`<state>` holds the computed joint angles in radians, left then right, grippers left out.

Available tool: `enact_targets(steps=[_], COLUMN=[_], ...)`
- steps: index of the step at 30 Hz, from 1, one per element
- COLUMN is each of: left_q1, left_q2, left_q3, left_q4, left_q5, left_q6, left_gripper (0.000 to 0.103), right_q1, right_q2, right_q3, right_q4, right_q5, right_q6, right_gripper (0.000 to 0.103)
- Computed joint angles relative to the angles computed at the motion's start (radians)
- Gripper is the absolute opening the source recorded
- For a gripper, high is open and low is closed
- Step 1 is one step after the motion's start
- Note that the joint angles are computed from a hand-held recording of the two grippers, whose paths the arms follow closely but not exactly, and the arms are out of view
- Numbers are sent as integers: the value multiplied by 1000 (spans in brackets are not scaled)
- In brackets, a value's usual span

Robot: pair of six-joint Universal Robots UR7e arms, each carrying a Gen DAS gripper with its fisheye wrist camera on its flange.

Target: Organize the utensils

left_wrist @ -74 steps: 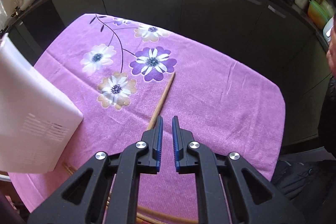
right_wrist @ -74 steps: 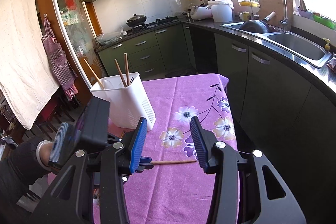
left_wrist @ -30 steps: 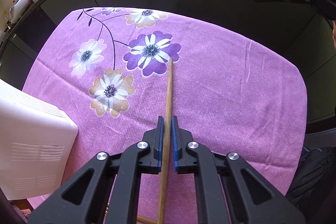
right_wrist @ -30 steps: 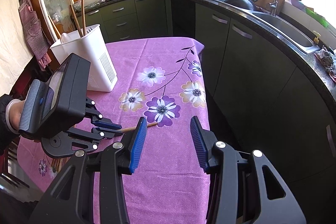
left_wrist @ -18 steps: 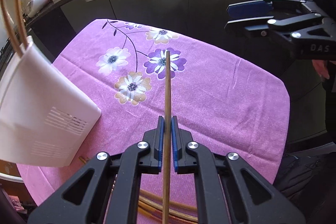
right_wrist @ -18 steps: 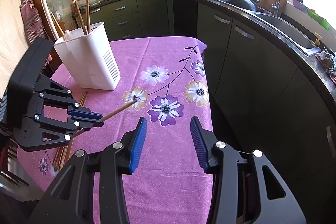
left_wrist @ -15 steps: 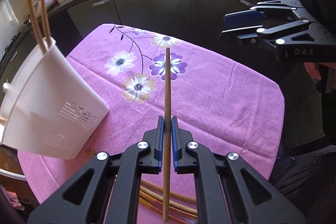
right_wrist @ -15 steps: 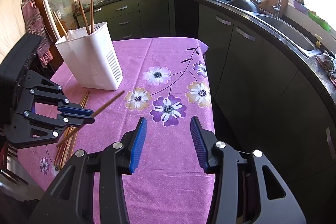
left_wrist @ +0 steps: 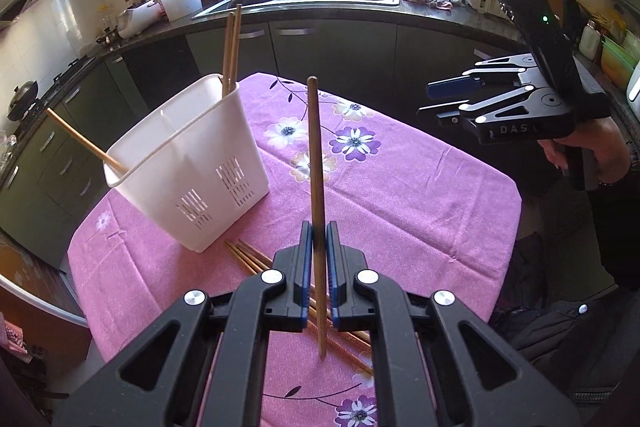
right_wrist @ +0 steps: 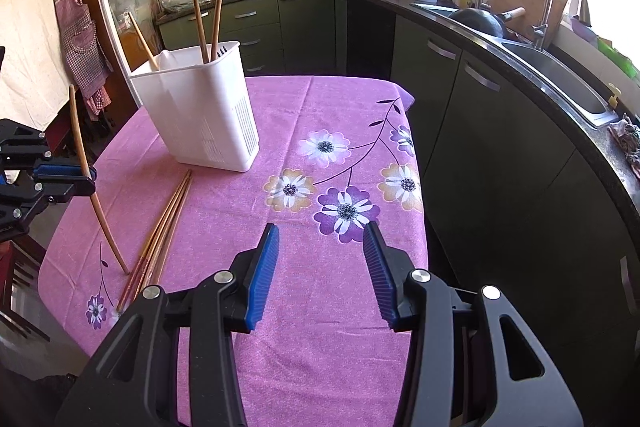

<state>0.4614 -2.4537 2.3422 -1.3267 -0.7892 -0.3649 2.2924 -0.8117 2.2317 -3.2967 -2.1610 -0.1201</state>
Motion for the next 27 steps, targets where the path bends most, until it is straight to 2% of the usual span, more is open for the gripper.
enact_targets(steps=[5, 15, 20, 22, 24, 27], left_q1=[-42, -53, 66, 134, 206, 300], left_q2=[-46, -20, 71, 129, 190, 303], left_q3=[-27, -78, -80, -65, -42, -6], left_q4=[100, 101, -22, -106, -219, -379], left_q5=[5, -3, -66, -92, -118, -167], left_q6=[-75, -115, -12, 56, 120, 212], left_gripper=[7, 7, 7, 10, 26, 29], right_q1=[6, -15, -30, -33, -36, -43], right_q2=[6, -3, 0, -2, -8, -16], right_q3=[-4, 13, 19, 21, 28, 39], right_q4=[6, -5, -10, -11, -19, -23], right_q5=[3, 10, 22, 25, 29, 27], right_q6=[0, -2, -4, -4, -5, -1], right_gripper=[44, 44, 44, 44, 44, 44])
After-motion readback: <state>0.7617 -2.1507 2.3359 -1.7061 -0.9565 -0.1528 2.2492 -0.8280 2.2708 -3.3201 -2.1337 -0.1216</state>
